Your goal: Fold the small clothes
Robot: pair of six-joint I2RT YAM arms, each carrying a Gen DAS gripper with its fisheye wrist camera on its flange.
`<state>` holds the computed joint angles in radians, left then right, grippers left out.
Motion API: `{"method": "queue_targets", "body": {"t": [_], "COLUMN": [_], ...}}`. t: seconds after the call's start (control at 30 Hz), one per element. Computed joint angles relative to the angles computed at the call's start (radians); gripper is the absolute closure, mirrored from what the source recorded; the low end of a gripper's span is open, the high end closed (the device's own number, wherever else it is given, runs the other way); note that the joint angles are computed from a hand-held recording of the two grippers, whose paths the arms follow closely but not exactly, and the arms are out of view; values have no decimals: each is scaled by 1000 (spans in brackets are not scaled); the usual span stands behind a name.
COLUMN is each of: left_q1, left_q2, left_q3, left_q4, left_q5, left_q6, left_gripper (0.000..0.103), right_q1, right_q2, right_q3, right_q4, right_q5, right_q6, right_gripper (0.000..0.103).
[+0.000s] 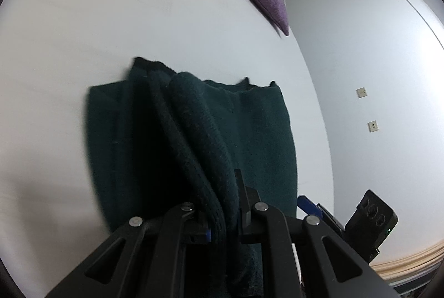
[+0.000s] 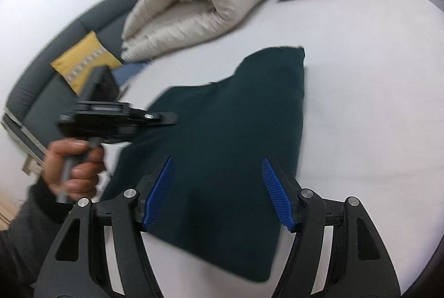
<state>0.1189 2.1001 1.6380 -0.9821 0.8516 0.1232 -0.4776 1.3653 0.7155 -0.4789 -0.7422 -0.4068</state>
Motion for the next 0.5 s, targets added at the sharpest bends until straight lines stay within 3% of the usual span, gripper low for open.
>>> {"method": "queue_targets", "body": {"t": [0.3,0.4,0.5], "left_q1": [62,112,128], "left_q2": [30,29,25], "left_q3": [2,4,-17], "left_q4": [14,-10,-33], "left_q5": [4,30,-8], "left_q6": [27,67,116], "left_gripper": [90,90,90], "right_q1": [158,185,219], "right_q2": [-9,-43,-62], "right_q3": [-51,-46,-37], "right_q4": [110,72,53], "right_q5": [122,121,145], "right_q6": [52,60,61], "right_gripper": [38,38,38]}}
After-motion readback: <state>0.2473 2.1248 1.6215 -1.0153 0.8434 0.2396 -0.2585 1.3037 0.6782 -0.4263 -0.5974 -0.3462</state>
